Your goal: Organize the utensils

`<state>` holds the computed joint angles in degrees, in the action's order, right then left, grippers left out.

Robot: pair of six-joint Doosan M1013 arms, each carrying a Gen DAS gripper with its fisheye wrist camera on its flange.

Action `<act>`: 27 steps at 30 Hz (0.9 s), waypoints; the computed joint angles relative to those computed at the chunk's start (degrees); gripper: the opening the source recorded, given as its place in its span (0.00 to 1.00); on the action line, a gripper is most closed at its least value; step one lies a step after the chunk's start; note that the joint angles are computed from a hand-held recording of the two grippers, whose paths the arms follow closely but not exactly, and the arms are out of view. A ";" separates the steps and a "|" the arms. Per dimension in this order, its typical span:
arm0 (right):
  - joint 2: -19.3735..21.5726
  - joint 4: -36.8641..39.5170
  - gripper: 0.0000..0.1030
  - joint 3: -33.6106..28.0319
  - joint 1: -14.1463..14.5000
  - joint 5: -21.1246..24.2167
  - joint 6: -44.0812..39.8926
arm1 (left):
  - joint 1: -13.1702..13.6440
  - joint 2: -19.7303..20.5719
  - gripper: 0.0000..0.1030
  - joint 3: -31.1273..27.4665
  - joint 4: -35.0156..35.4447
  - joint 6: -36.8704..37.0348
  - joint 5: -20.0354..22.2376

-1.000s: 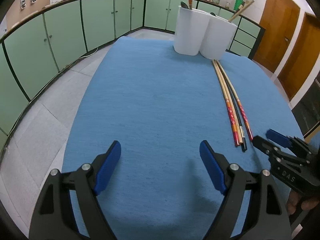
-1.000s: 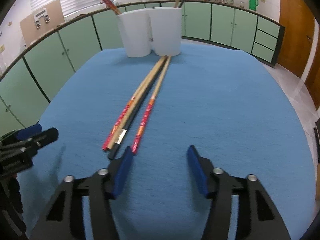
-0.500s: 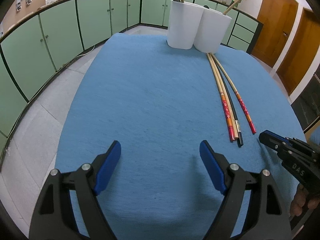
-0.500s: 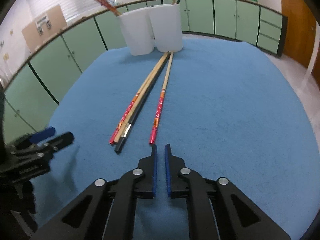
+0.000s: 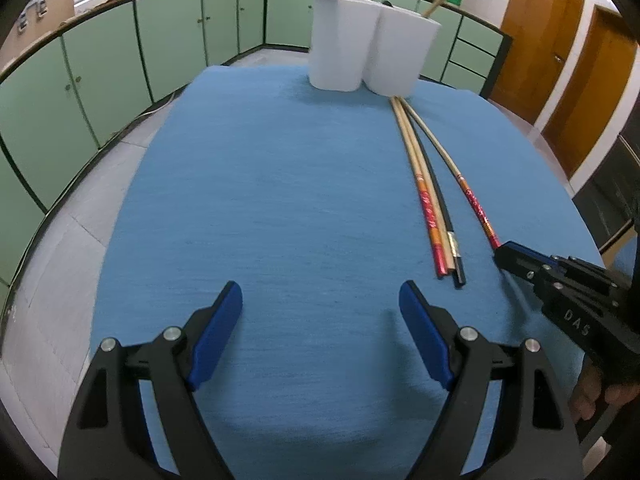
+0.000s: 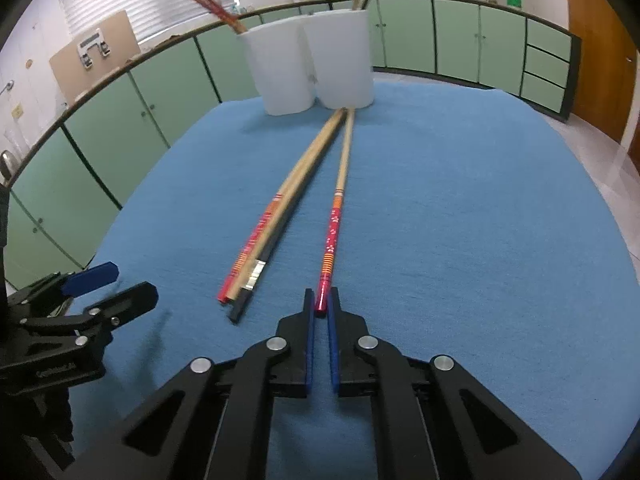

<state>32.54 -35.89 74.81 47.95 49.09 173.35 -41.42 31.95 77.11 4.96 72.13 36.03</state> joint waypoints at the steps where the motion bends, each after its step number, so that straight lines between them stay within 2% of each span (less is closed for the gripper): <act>1: -0.57 -0.19 0.05 0.93 -0.03 -0.26 0.75 | -0.10 0.15 0.76 -0.17 -0.40 0.65 0.09; 8: -3.64 -2.55 0.05 5.95 0.25 0.15 5.53 | -1.22 1.61 0.76 -2.13 -3.53 4.59 0.85; 18: -4.05 -3.49 0.06 6.79 0.35 -0.15 6.52 | -2.38 3.31 0.77 -4.46 3.68 0.85 2.86; 27: -4.22 -3.66 0.06 7.04 0.40 -0.49 6.51 | -2.00 2.23 0.76 -2.90 8.93 -5.04 3.38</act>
